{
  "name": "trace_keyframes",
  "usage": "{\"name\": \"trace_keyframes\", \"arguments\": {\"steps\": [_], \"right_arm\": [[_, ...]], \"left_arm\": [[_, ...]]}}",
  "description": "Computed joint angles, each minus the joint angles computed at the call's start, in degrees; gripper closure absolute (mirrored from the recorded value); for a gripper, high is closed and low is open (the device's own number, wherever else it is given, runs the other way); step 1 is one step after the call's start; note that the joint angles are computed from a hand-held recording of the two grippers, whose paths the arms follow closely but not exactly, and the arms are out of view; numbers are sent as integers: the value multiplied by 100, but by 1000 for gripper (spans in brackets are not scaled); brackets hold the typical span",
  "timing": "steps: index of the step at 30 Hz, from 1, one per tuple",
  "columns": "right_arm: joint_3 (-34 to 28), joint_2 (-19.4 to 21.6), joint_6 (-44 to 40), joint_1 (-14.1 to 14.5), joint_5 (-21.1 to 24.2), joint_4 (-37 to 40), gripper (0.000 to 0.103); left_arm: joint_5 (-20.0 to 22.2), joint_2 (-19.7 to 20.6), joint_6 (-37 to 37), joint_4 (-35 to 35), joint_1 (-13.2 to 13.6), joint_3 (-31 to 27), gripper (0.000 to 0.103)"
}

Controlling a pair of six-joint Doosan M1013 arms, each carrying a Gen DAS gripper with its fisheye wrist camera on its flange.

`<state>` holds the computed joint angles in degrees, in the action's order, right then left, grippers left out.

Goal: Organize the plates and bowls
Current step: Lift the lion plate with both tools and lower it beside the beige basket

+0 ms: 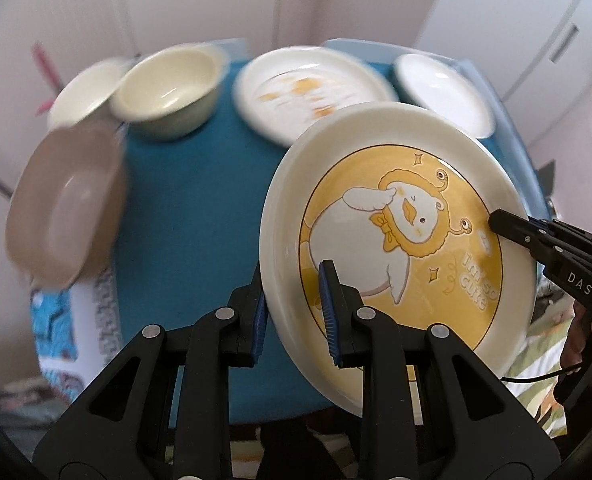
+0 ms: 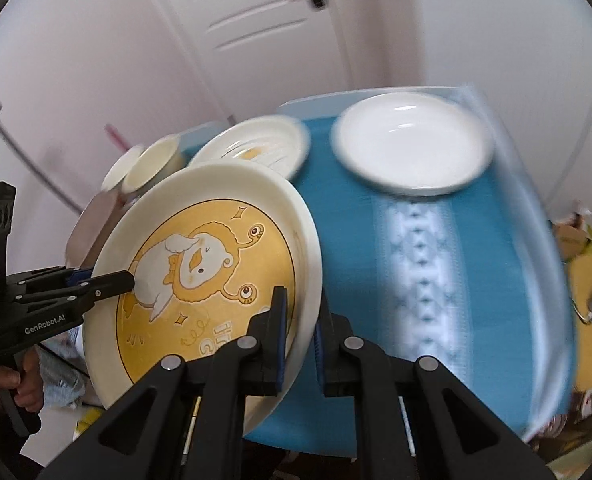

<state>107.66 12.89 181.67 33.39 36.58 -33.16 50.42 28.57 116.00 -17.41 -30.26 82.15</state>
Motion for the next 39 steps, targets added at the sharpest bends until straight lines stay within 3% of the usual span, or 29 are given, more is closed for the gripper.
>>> {"name": "trace_keyframes", "arguments": {"steps": [6,12,30,34,35,37,38,39], "right_arm": [[-537,567,-925,-26,-312,654,92],[-844,939,-1175,-28,-366,778,92],[-911,1105,-1458,-62,-343,884,91],[-949,1125,-1478,-59,-269,891,91],[-965,1133,-1439,-56,-232,883,91],[-1006,1156,-1428,-55,-166,892,91],[-1020,1162,-1430,-55,-138,903,91],[-1033,1166,-1433,-55,-110,922,91]], "left_arm": [[-47,41,-87,99,426,112,82],[-140,180,170,-51,601,153,82],[-763,224,-22,36,441,345,81],[-836,202,-153,225,396,369,77],[-875,192,-204,324,372,381,74],[-1020,152,-341,596,313,433,56],[-1118,127,-379,668,294,467,39],[-1220,94,-387,702,283,507,29]]}}
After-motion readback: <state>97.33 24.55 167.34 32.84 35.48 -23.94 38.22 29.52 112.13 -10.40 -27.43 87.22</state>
